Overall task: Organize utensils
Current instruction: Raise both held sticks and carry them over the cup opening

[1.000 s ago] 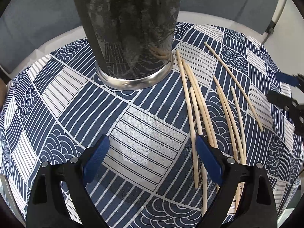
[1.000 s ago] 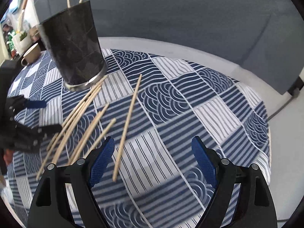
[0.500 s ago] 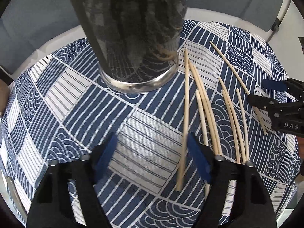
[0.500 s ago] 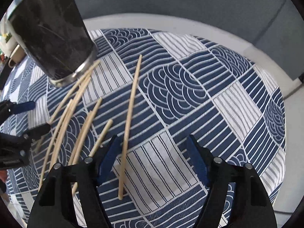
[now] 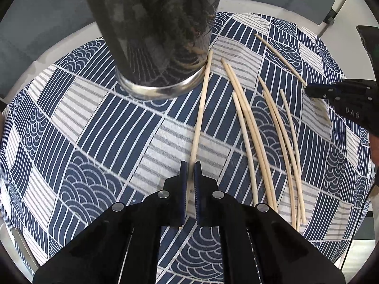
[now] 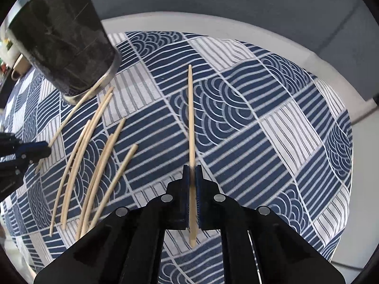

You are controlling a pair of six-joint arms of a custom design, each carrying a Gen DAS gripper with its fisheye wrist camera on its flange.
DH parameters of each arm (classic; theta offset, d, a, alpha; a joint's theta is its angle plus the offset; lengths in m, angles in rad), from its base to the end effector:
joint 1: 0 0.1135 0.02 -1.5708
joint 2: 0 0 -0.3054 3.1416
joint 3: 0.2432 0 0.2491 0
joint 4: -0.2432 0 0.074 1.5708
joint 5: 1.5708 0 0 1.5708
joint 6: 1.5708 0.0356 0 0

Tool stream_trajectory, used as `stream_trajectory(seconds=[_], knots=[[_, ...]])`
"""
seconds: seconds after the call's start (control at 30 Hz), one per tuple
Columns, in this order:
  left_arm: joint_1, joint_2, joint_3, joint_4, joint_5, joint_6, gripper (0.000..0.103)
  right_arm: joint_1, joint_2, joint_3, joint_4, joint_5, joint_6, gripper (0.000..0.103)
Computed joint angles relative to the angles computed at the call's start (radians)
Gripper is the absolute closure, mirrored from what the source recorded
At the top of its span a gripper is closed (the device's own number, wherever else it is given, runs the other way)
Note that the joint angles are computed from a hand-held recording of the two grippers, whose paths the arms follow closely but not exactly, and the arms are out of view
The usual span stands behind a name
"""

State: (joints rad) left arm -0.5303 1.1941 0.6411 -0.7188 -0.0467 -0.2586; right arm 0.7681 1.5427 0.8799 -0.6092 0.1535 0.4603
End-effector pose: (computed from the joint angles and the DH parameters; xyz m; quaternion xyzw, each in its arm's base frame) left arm 0.1537 -0.0882 0.2168 0.1304 0.9799 -0.0359 0.1463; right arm 0.1987 0.1844 0.2130 -0.1399 0.9760 0.0236 0.1650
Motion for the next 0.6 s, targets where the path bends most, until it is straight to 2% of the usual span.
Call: stream_trajectory(seconds=[0.27, 0.4, 0.53, 0.6], knots=[[0.039, -0.131, -0.028, -0.116, 0.022, -0.012, 0.097, -0.009, -0.167, -0.044, -0.088, 0.007, 0.02, 0.098], [0.079, -0.224, -0.008, -0.217, 0.02, -0.01, 0.097, 0.001, -0.234, -0.026, -0.147, 0.017, 0.031, 0.098], [0.164, -0.335, 0.049, -0.344, 0.004, 0.033, 0.098, 0.005, -0.298, 0.007, -0.2, 0.024, 0.022, 0.098], [0.261, -0.377, 0.095, -0.404, 0.008, 0.099, 0.098, 0.02, -0.294, 0.036, -0.205, 0.036, 0.025, 0.098]])
